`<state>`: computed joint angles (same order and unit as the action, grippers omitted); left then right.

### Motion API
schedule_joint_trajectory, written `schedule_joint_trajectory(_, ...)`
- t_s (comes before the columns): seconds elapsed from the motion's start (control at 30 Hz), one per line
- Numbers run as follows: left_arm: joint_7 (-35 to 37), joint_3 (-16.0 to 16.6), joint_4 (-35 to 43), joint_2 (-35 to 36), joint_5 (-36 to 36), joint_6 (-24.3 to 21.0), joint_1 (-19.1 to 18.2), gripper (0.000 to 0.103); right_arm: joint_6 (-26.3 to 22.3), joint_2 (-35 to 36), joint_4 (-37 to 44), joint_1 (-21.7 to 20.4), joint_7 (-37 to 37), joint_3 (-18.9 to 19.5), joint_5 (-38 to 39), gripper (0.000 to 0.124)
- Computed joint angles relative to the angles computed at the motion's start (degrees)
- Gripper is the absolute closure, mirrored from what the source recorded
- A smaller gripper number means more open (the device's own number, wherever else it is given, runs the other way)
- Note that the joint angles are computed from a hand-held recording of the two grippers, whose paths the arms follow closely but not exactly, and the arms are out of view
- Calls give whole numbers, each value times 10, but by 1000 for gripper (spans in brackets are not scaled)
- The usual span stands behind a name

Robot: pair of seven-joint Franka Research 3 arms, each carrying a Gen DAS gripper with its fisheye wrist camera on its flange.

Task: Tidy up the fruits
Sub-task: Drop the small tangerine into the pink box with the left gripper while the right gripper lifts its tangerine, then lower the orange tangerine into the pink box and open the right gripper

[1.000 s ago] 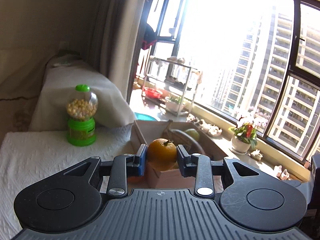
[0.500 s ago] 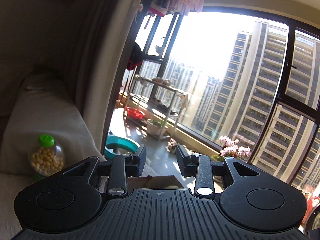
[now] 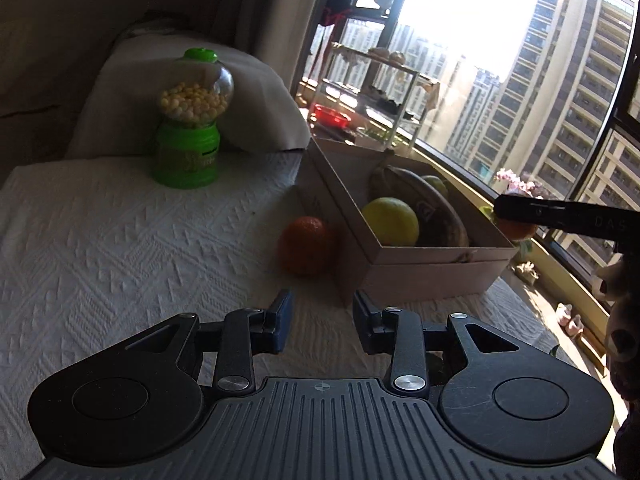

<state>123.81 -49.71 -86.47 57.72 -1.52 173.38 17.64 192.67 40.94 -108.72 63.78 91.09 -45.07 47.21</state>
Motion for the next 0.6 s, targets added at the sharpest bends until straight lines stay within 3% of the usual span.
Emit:
schedule_joint_trajectory(0.17,1,9,8,9,-9,-20,-1,66,-57,60,171,-93,56,-7,-37,76)
schedule_joint_trajectory(0.3,13,8,-22,-3,-6,2,12,66,-91,82,209,-93,91,-34,-73,71)
schedule_joint_trajectory(0.4,7,6,-28,-2,0,7,17,66,-79,53,173,-88,85,-8,-101,62)
schedule_joint_trajectory(0.53,-2,9,-27,-3,8,6,14,66,-72,-12,120,-147,54,114,-147,61)
schedule_joint_trajectory(0.6,-11,20,-32,-12,12,15,7,66,-91,-6,125,-155,57,128,-170,61)
